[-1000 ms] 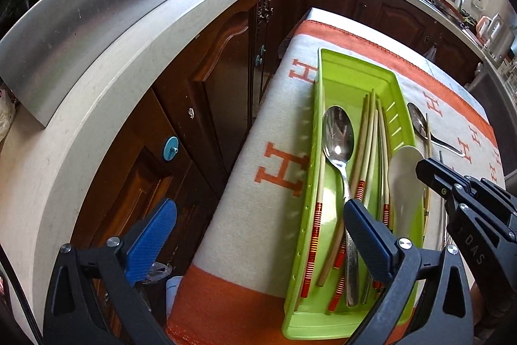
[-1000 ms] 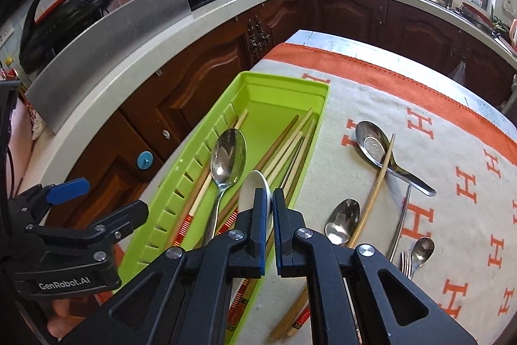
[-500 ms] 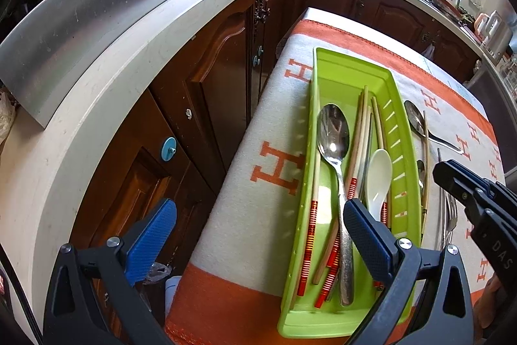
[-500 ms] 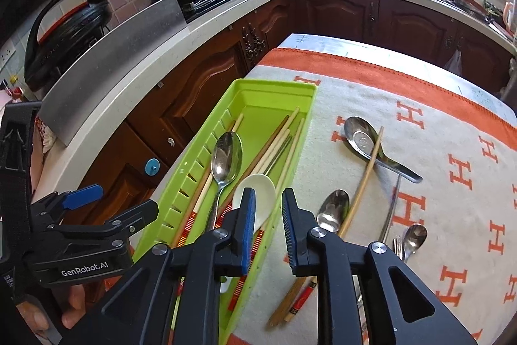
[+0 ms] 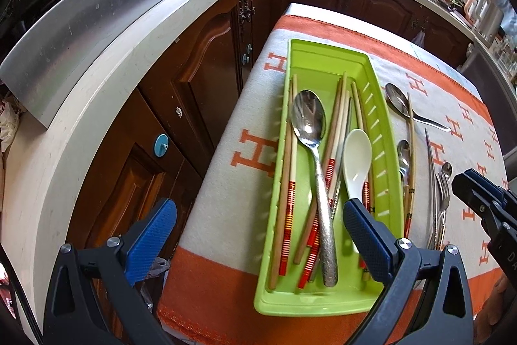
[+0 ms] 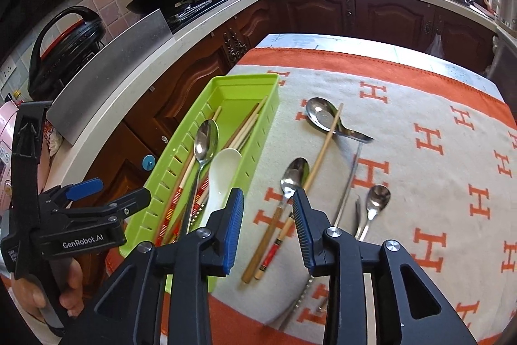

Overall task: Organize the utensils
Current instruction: 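Move both tools back toward the remaining utensils on the blanket, then grasp a steel spoon with the left tool while the right tool grasps a steel soup spoon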

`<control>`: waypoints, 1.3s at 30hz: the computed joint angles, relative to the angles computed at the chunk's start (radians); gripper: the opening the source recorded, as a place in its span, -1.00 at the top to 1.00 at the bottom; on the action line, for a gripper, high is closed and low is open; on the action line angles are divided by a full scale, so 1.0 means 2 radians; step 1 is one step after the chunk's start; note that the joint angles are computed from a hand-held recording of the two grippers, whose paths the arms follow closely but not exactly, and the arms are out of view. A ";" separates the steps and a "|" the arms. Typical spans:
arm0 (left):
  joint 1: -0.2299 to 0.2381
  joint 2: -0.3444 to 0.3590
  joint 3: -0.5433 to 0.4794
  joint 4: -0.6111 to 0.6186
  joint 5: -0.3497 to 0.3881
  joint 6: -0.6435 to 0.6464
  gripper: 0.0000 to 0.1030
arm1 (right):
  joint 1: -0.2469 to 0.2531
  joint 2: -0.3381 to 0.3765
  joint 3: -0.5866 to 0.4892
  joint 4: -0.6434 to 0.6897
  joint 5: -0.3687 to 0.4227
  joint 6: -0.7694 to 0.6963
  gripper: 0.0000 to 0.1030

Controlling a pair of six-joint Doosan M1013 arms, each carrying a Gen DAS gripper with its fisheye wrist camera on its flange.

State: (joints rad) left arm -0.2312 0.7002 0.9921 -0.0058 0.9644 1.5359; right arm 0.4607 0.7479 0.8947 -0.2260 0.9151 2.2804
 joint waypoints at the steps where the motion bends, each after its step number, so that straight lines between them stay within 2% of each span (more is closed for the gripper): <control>1: -0.001 -0.002 0.002 0.001 -0.002 0.001 -0.98 | 0.000 -0.005 0.008 -0.003 -0.002 0.005 0.38; 8: -0.010 -0.014 0.010 -0.003 -0.017 0.023 -0.98 | -0.009 -0.037 0.059 -0.006 -0.029 0.036 0.38; 13: -0.019 -0.016 -0.001 -0.009 -0.023 0.044 -0.98 | -0.022 -0.052 0.076 0.000 -0.036 0.041 0.38; 15: -0.021 -0.012 -0.013 -0.023 -0.016 0.058 -0.98 | -0.029 -0.059 0.082 0.005 -0.043 0.040 0.38; 19: -0.024 0.010 -0.059 -0.073 0.034 0.098 -0.98 | -0.042 -0.068 0.087 0.009 -0.051 0.041 0.38; 21: -0.026 0.015 -0.068 -0.087 0.038 0.112 -0.96 | -0.049 -0.069 0.086 0.015 -0.055 0.037 0.38; 24: -0.031 0.025 -0.083 -0.114 0.050 0.140 -0.61 | -0.062 -0.062 0.072 0.037 -0.054 0.015 0.38; 26: -0.034 0.034 -0.097 -0.124 0.069 0.156 -0.20 | -0.069 -0.053 0.057 0.054 -0.047 -0.004 0.38; 27: -0.036 0.039 -0.105 -0.128 0.082 0.161 -0.09 | -0.074 -0.047 0.047 0.071 -0.044 -0.023 0.38; 29: -0.038 0.055 -0.128 -0.142 0.118 0.168 0.27 | -0.081 -0.033 0.028 0.098 -0.035 -0.046 0.39; 32: -0.041 0.069 -0.144 -0.152 0.149 0.173 0.58 | -0.096 -0.006 -0.010 0.161 -0.012 -0.093 0.46; 34: -0.042 0.076 -0.150 -0.162 0.163 0.181 0.76 | -0.106 0.020 -0.044 0.201 0.015 -0.121 0.51; 39: -0.047 0.091 -0.163 -0.150 0.180 0.172 0.84 | -0.119 0.076 -0.116 0.261 0.077 -0.149 0.65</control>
